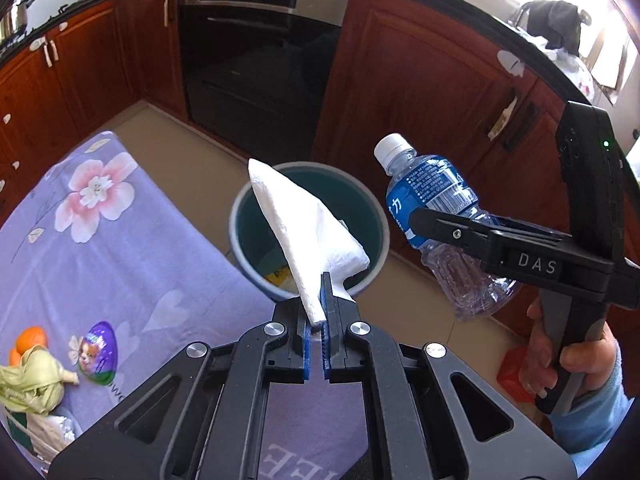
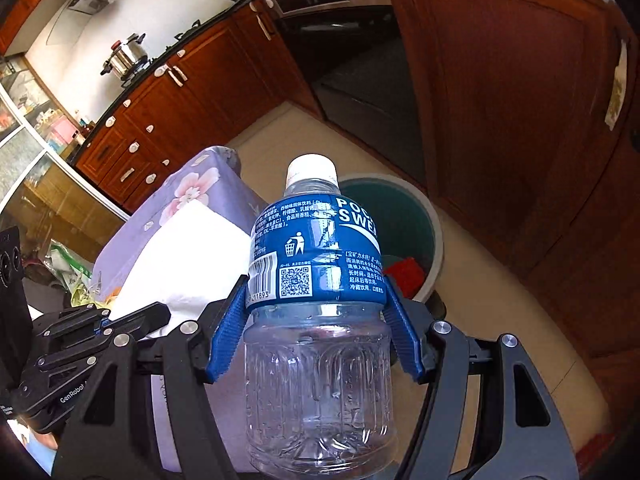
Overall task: Collect trash
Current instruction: 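Carry tissue and bottle over the teal bin and open both tools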
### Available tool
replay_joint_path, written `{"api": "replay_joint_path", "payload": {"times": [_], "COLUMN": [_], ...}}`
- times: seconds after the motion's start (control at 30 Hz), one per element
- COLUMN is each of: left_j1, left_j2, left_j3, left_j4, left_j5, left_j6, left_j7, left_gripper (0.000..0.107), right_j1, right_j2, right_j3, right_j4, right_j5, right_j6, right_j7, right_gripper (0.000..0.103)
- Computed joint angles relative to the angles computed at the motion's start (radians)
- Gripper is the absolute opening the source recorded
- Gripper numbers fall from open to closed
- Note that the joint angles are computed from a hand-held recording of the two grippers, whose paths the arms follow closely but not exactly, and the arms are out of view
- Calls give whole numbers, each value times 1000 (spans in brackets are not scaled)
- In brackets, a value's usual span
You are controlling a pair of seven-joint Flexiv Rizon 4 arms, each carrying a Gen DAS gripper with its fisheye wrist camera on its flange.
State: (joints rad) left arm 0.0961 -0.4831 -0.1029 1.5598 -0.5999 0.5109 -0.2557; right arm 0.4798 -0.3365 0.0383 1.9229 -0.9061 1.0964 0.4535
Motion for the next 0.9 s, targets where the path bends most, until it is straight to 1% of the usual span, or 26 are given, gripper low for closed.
{"api": "replay_joint_path", "payload": {"times": [0.17,0.27,0.37,0.4,0.47,0.5,0.53,0.57,0.67,0.77,0.83,0.9], "left_j1": [-57,-83,-99,-103,-109,-108,-101,-95,-93,-90,-84,-80], "left_j2": [-74,-126,-182,-198,-221,-226,-224,-224,-231,-242,-240,-219], "left_j3": [-3,-4,-7,-8,-10,-14,-19,-26,-24,-18,-17,-22], "left_j4": [-63,-117,-188,-208,-235,-238,-226,-221,-237,-253,-250,-212], "left_j5": [79,127,164,174,188,187,178,170,181,191,193,184], "left_j6": [3,-4,-41,-49,-49,-33,-8,6,3,4,9,41], "left_j7": [-84,-141,-202,-219,-243,-248,-241,-235,-243,-262,-267,-261], "left_gripper": [5,5,6,8,31,58,69,70,75,83,94,97], "right_j1": [-32,-39,-47,-48,-51,-50,-51,-51,-48,-45,-41,-37], "right_j2": [-21,-35,-52,-56,-72,-70,-76,-80,-102,-118,-127,-133], "right_j3": [-4,-10,-14,-16,-20,-26,-28,-30,-34,-37,-41,-44], "right_j4": [18,11,-7,-10,-26,-15,-18,-20,-39,-52,-60,-68], "right_j5": [53,86,126,137,163,166,176,185,218,250,267,281], "right_j6": [39,43,42,44,46,56,61,65,69,77,77,77], "right_j7": [-35,-72,-119,-132,-161,-164,-174,-183,-210,-238,-255,-270], "right_gripper": [62,62,62,62,62,62,62,62,62,62,62,62]}}
